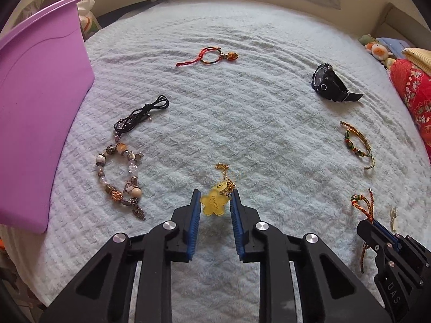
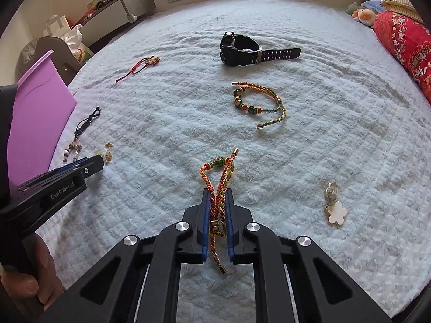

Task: Organize jewelry
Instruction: 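Grasp the yellow flower charm with the left tool while the right tool grasps the orange braided bracelet, then carry both items into the pink tub and open both tools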

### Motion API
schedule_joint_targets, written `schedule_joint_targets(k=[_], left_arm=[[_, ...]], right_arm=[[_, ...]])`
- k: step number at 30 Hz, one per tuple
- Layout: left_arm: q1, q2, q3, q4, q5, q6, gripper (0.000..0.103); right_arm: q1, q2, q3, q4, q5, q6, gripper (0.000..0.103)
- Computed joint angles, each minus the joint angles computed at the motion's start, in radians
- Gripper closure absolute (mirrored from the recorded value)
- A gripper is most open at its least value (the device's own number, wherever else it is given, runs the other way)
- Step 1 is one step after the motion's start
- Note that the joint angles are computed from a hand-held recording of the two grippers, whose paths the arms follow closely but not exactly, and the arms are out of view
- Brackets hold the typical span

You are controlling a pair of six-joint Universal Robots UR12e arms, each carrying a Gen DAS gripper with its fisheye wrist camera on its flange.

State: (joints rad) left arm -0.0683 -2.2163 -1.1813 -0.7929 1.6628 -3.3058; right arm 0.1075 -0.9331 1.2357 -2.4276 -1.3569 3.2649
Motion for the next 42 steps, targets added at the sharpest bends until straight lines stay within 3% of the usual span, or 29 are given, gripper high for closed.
schedule_joint_targets(k=[6,20,30,42], left_arm=[[0.009,0.041,-0.033,0.02,-0.023,0.005,0.081],[0.047,0.128,-0.044,0.034,-0.095,0.035,0.081],[0.087,0.159,0.014,0.004,-0.142,0.067,0.081],[0.137,0.169,0.098,0.041,-0.087,0.073,0.081]], right_arm=[[-0.015,-0.028,0.019,-0.026,0.072,0.006,0.093],[-0.007,-0.06,-0.032,-0.028,0.135,-0.016,0.093],[0.024,-0.016,-0.188,0.021,0.198,-0.055,0.093],[0.076,0.105,-0.486,0.099,0.275,-0.105,0.093]])
